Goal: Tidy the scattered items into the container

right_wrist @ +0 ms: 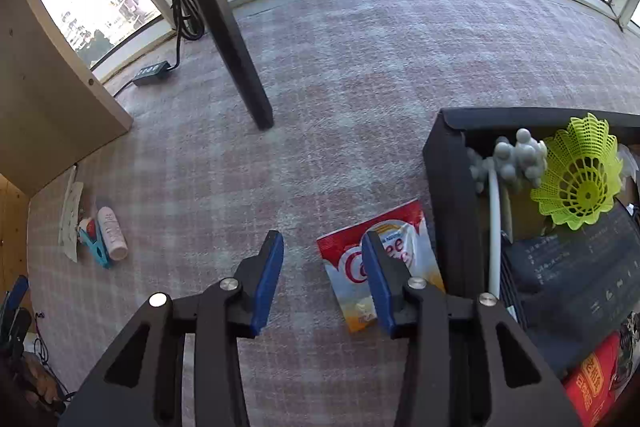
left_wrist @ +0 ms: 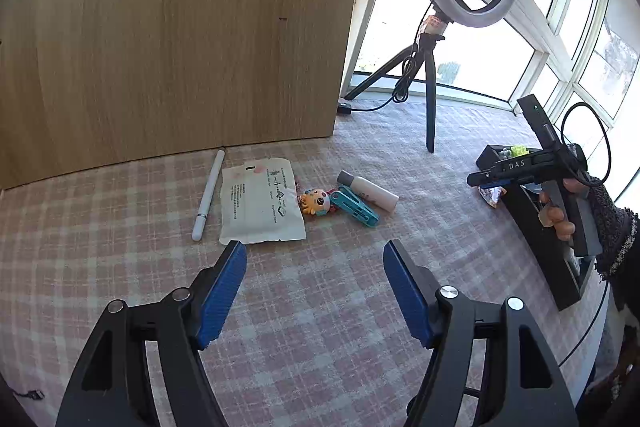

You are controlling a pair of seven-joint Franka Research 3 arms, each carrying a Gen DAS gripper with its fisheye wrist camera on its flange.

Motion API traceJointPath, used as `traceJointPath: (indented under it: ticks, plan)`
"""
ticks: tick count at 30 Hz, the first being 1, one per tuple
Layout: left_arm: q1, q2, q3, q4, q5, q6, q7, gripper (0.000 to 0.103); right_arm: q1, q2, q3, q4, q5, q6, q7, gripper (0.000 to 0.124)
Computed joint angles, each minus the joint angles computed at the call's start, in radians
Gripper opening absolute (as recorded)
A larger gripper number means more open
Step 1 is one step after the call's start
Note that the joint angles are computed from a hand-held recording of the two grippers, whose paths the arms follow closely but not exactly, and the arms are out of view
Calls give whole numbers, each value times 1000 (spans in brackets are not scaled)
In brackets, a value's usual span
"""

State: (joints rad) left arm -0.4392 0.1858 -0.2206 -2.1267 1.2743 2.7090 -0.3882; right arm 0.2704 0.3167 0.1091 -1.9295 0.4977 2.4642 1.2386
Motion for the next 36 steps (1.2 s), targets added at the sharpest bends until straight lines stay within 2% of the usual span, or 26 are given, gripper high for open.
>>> traceJointPath:
  ticks: [1, 2, 3, 4, 5, 7, 9, 10, 12, 15, 20, 23, 27, 29, 30, 31, 32, 34, 35, 36]
  plan:
    - [-2, -3, 0, -2, 5, -4, -8, 68, -70, 5, 56, 20, 154, -96, -106, 38]
    - [-3, -6, 0, -5, 11, -6, -18, 68, -104, 0, 87, 16, 238, -137, -150, 34]
    - [-3, -8, 0, -9, 16, -5, -28, 68, -113, -25, 83, 5, 252, -121, -164, 34]
    - [-2, -10, 0, -12, 20, -2, -38, 68, -87, -57, 61, -26, 247, -50, -159, 35]
    - [0, -10, -1, -14, 21, 1, -43, 68, -40, -74, 19, -46, 210, 19, -137, 37]
    - [3, -9, -2, -16, 16, 2, -40, 68, -18, -59, -14, -26, 110, 34, -57, 37]
    - [3, -7, -3, -15, 14, 1, -39, 68, -21, -20, -24, 23, 82, -2, -22, 37]
    - [3, -6, -3, -14, 16, 1, -42, 68, -7, -7, -38, 34, 34, 7, 11, 37]
    - [3, -5, -2, -12, 21, 2, -46, 68, 27, 19, -61, 53, -81, 32, 100, 37]
    - [3, -6, -3, -11, 23, 2, -41, 68, 60, 59, -74, 95, -214, 17, 178, 39]
    - [3, -15, -4, -22, 30, 3, -57, 68, 168, 120, -153, 154, -529, 27, 371, 43]
    - [3, -27, -6, -35, 46, 1, -85, 68, 196, 138, -164, 186, -642, -32, 434, 47]
    - [8, -43, -11, -53, 80, 1, -137, 68, 96, 112, -75, 180, -472, -149, 355, 51]
    - [10, -48, -16, -57, 90, -3, -149, 68, -1, 85, -2, 162, -234, -245, 233, 53]
    - [11, -49, -18, -58, 94, -4, -154, 68, -39, 72, 20, 153, -122, -297, 179, 48]
    - [12, -50, -19, -60, 97, -3, -158, 68, -68, 38, 36, 110, -20, -296, 127, 45]
    - [13, -50, -21, -61, 99, -2, -160, 68, -62, -21, 24, 44, 35, -239, 92, 44]
    - [14, -49, -23, -60, 102, -1, -161, 68, -26, -126, -2, -80, 3, -86, 106, 47]
    - [15, -49, -24, -60, 104, 1, -161, 68, -9, -163, -15, -125, -30, -35, 136, 47]
    - [15, -47, -25, -58, 105, 3, -160, 68, -4, -179, -23, -147, -42, -32, 161, 48]
